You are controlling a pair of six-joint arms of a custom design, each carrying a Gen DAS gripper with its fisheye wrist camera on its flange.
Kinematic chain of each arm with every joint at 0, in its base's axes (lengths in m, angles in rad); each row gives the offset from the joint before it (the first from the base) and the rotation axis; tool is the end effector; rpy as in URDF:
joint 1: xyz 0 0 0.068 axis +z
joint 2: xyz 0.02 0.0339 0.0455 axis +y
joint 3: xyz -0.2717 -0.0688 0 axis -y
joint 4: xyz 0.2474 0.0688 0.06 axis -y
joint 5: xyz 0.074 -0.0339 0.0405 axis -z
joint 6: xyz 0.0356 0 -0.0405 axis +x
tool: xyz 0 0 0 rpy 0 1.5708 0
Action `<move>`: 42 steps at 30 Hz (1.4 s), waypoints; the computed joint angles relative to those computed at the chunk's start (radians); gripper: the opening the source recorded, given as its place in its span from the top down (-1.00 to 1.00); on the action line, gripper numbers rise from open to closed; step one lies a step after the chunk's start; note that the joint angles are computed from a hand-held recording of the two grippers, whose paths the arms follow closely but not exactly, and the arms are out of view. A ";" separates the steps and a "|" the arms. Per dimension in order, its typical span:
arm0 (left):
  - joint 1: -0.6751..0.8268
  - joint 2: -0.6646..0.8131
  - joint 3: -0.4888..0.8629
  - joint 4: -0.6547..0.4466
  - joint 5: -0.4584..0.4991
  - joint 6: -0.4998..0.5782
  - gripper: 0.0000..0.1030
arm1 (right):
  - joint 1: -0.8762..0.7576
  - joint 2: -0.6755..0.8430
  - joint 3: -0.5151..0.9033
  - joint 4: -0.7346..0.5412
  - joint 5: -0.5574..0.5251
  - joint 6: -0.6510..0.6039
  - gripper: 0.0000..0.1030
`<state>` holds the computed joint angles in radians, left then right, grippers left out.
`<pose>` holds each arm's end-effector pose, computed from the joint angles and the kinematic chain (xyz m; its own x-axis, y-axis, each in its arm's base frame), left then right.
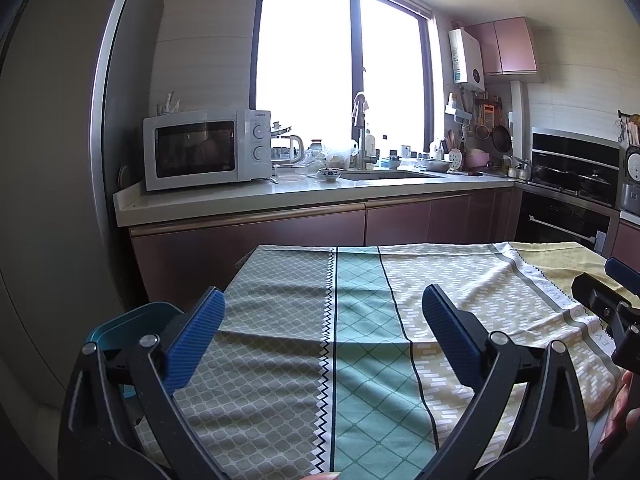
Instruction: Collect trash
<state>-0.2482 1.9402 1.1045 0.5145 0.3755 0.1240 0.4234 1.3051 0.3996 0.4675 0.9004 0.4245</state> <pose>0.4138 -0.1183 0.1898 -0.2337 0.1779 -0.9559 0.5994 0.8005 0.0025 0.2263 0.0714 0.1773 -0.1910 0.1946 -0.9621 0.5162 0.8536 0.0701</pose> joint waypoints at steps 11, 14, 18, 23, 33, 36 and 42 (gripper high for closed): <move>0.000 0.003 -0.003 0.011 -0.010 -0.006 -0.89 | 0.001 0.001 0.004 -0.013 0.006 0.012 -0.87; -0.001 0.002 -0.001 0.006 -0.010 -0.005 -0.89 | 0.005 0.002 0.004 -0.019 0.009 0.024 -0.87; 0.000 0.004 -0.001 0.006 -0.012 -0.005 -0.89 | 0.008 0.005 0.007 -0.027 0.009 0.034 -0.87; 0.002 0.005 -0.001 0.004 -0.014 -0.004 -0.89 | 0.001 0.008 0.009 -0.030 -0.005 0.044 -0.87; 0.005 -0.002 -0.007 -0.005 -0.022 0.000 -0.89 | 0.002 0.005 0.005 -0.034 -0.011 0.055 -0.87; 0.005 -0.001 -0.006 -0.004 -0.022 -0.001 -0.89 | -0.002 0.004 0.007 -0.040 -0.017 0.056 -0.87; 0.006 -0.001 -0.007 -0.008 -0.020 0.001 -0.89 | -0.008 0.008 0.014 -0.040 -0.026 0.051 -0.87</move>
<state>-0.2424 1.9390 1.0977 0.5070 0.3555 0.1245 0.4154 1.3135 0.4132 0.4277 0.8744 0.4755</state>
